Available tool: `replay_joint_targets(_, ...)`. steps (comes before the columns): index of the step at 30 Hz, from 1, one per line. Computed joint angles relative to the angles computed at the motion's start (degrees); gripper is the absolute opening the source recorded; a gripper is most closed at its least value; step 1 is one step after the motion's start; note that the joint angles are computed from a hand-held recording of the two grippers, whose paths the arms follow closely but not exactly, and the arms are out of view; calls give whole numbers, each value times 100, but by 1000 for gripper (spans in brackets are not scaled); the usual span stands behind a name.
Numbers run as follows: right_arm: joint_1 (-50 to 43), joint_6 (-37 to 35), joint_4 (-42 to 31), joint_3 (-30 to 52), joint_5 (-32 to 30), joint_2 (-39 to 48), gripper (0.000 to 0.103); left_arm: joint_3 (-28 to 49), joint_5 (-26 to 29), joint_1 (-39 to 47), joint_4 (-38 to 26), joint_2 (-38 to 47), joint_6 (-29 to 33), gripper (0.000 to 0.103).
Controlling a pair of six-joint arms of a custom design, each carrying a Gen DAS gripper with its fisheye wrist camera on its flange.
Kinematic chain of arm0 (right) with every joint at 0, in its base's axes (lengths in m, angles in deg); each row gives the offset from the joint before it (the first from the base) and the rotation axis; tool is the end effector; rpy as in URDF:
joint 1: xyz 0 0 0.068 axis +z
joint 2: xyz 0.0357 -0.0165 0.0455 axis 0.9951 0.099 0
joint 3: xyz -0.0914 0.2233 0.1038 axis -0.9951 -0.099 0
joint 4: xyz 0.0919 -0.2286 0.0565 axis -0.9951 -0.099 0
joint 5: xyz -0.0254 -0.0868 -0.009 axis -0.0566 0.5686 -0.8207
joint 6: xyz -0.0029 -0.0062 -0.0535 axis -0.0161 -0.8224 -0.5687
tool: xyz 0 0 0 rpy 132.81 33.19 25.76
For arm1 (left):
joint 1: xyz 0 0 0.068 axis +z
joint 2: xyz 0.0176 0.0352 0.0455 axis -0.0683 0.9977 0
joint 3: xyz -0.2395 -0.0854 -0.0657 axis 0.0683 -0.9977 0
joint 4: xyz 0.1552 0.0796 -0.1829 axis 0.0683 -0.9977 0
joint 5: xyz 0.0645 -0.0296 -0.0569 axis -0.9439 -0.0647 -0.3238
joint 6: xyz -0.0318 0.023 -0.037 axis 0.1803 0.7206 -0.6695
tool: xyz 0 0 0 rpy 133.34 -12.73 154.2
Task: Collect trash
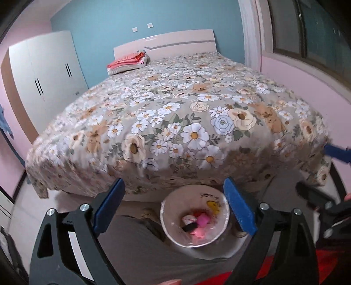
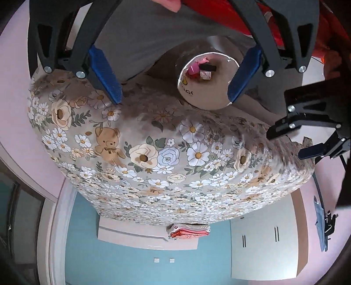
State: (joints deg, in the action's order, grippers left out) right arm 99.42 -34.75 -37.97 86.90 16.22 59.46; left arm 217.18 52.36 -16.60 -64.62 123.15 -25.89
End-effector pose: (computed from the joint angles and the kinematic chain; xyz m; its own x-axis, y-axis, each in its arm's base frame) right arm 0.2457 0.0526 0.4484 -0.6526 0.1116 -0.7494 0.2153 0.9756 -0.0422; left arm 0.3420 -0.0818 0.4544 -0.5277 0.4195 -0.7387 0.4896 0.8608 0.1391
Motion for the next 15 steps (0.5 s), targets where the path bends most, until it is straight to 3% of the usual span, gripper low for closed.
replay_joint_targets(15, 575, 459, -38, -140, 734, -53, 98, -1181, 124, -48, 573, -717, -17, 90)
